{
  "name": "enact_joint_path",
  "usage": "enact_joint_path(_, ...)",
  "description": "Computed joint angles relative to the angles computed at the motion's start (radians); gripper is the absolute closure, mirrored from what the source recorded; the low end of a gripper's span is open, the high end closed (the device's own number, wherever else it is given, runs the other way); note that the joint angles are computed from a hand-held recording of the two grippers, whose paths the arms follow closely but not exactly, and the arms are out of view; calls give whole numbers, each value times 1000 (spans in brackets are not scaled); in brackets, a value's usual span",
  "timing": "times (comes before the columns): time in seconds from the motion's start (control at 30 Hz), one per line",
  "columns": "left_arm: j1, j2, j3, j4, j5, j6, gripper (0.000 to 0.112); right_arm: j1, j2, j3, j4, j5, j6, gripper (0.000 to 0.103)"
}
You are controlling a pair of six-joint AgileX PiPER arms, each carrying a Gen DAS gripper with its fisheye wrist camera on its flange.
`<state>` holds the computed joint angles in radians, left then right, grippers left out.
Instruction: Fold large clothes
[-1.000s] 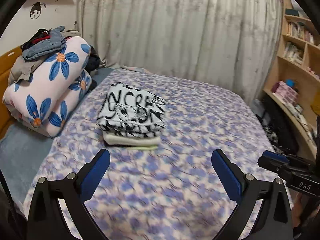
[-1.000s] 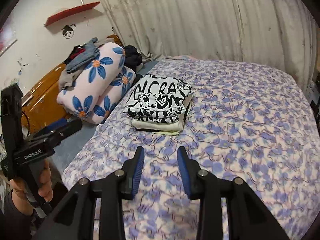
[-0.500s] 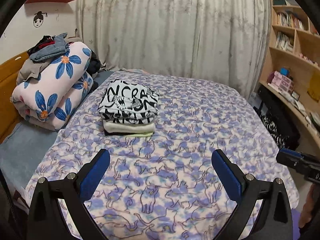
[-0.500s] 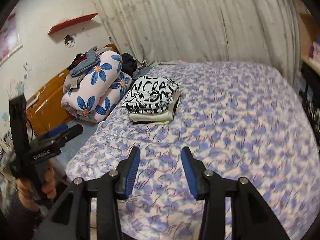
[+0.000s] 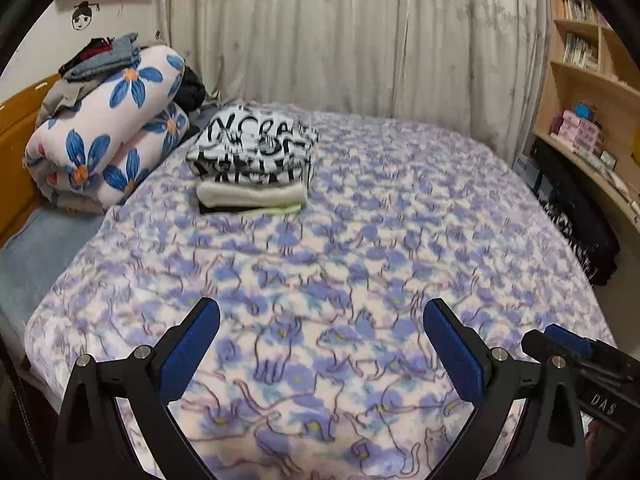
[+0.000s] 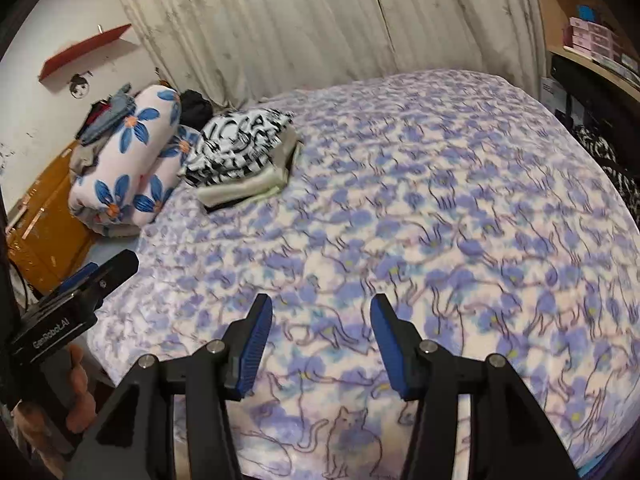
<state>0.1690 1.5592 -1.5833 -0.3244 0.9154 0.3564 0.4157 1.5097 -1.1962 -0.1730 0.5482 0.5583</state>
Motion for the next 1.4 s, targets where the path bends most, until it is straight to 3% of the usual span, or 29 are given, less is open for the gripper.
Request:
enact_joint_path(0.13,-26,-6,79,23,-25,-16,11,42,2,60,-141,-22,180,40)
enact_joint_path(0.47,-48,-3,197,38,-14,-25,11,103,28,90,-267,20,331,36)
enact_joint_path(1.4,-56,-27,246,66,-13,-24,11,143,37,119,-312,49,415,34)
